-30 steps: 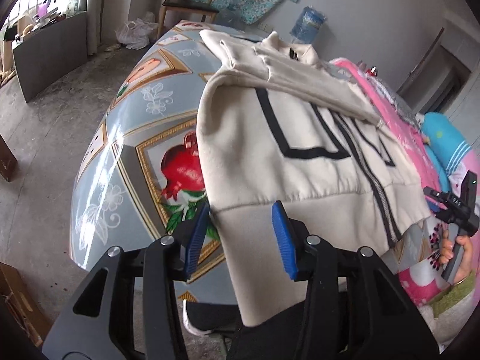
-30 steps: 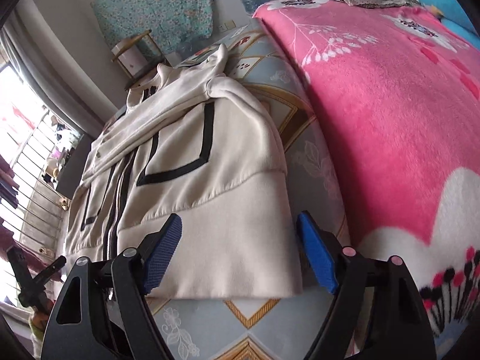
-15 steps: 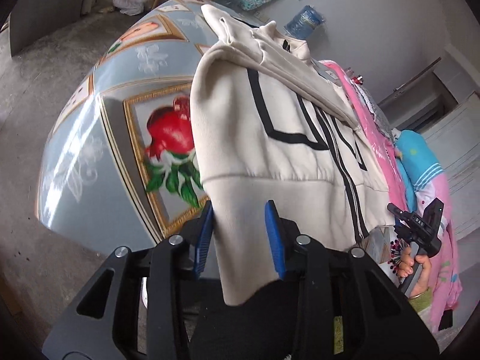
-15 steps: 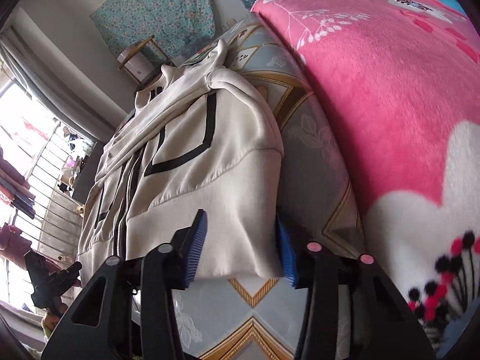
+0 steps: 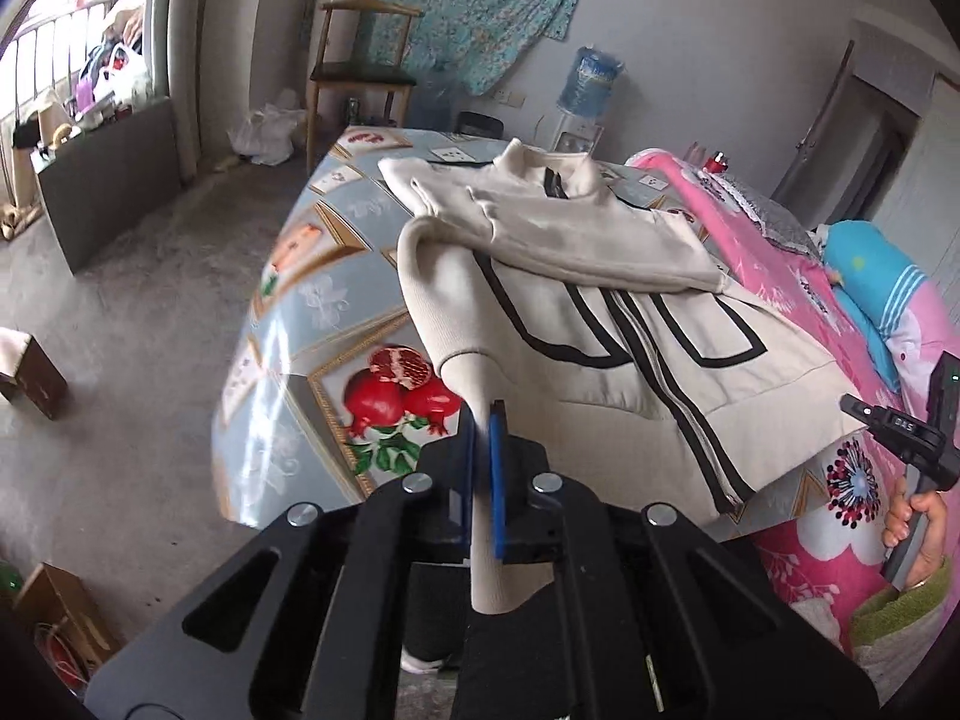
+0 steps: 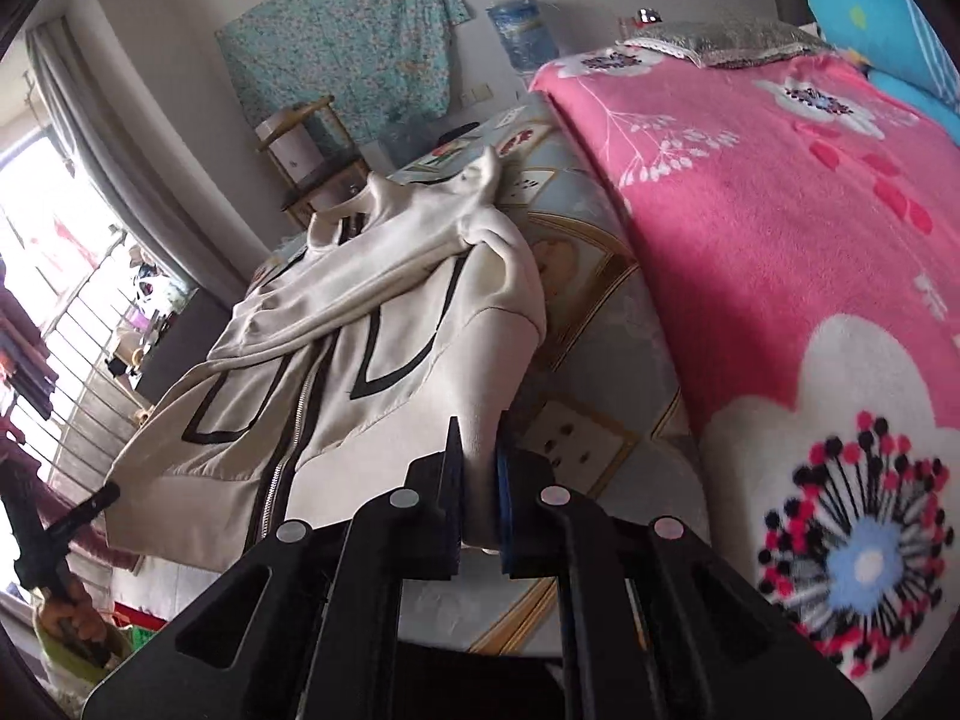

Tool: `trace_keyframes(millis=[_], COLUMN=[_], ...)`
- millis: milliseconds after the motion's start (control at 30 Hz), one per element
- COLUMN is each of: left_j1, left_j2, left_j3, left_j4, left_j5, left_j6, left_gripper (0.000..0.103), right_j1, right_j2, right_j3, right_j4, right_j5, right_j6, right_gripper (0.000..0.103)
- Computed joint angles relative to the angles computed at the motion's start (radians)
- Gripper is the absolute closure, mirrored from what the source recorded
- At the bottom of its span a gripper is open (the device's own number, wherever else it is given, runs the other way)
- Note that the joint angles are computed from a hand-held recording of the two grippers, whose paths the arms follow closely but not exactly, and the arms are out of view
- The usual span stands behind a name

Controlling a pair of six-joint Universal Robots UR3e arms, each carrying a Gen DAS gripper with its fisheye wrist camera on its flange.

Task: Fold large clothes
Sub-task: 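Grasp the jacket hem with the left tool and lift it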

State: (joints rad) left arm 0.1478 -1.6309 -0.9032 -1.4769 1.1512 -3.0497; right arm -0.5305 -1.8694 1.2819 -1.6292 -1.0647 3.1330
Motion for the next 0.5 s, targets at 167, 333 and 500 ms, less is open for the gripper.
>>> trace_keyframes(millis=[167,333,500], left_j1=[-0.01,0.056,0.055], left_j2=[0.045,0.065,0.038], left_j3=[-0.127,-0.226,-0.184], left_j4=[-0.063,-0.086,-0.13], left_j5=[0.138,0.058,0.076], left_j6=[0.05,0.056,0.104], left_gripper=[0.099,0.099,0.093], right_j1=[-0.069,-0.141,0.005], right_j2=[-0.096,-0.099,0.025], right_j3=[0.072,0.129,-0.025], right_j4=[0.202,0.256,0.264], right_j5=[0.007,0.091,-0.103], right_j6=[-0.093,-0.143,-0.13], right_gripper=[0.094,0.094,0.088])
